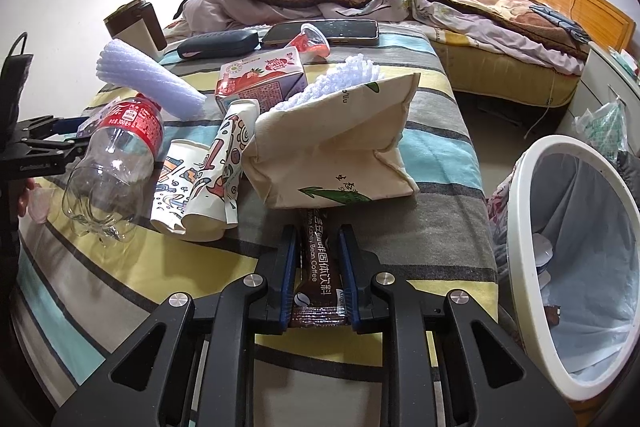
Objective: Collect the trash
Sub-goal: 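Grasp the purple juice box with the left tool while the right tool grasps the brown snack wrapper, then carry the juice box and snack wrapper over the white bin and release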
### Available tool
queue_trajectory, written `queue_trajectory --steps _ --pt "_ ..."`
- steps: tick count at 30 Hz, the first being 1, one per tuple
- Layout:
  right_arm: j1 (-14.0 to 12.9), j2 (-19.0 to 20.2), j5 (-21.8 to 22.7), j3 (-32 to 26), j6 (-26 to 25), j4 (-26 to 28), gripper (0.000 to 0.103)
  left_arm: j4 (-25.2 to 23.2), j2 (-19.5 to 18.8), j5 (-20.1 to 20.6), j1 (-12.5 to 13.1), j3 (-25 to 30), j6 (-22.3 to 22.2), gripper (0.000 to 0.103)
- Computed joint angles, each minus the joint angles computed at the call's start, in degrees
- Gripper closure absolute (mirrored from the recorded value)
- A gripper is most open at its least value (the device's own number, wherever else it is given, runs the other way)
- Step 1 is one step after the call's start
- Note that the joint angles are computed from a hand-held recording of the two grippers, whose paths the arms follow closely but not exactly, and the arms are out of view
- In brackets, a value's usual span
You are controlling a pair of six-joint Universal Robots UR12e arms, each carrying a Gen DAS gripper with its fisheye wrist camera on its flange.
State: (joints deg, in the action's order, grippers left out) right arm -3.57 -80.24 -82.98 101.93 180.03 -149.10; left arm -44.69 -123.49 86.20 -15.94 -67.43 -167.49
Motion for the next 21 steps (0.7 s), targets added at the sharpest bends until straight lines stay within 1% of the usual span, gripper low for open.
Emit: queue_trajectory --steps 1,3,7,8,12,16,21 --pt "0.0 0.0 -0.1 -0.1 -0.1 0.0 0.08 -0.3 0.0 -0.6 0.0 0.1 0.1 0.029" --pt "0.0 0.0 -0.2 0.0 -0.2 0.0 0.08 -0.8 -0.1 -1.1 0.0 0.3 -0.2 0.037" --pt "0.0 0.0 0.0 0.0 -0.1 0.0 0.081 -0.2 0.1 -0.8 -0.1 -0.2 -0.7 0.037" --pt "0.0 0.0 0.0 0.0 0.0 -0.1 0.083 0.0 0.2 -0.8 -0.2 -0.4 -1.1 0.037" --pt "-0.1 -0.1 0.3 0.1 0.0 -0.2 0.083 0.6 0.7 -0.1 -0.3 -1.0 -2.7 0.038" --pt "-0.3 -0.4 1.2 0.5 0.3 -0.4 0.084 2.0 1.6 0.4 -0.4 -2.3 -3.4 0.039" --pt "-0.5 -0.8 2.2 1.0 0.0 -0.9 0.084 4.3 3.5 0.2 -0.6 -4.8 -4.1 0.04"
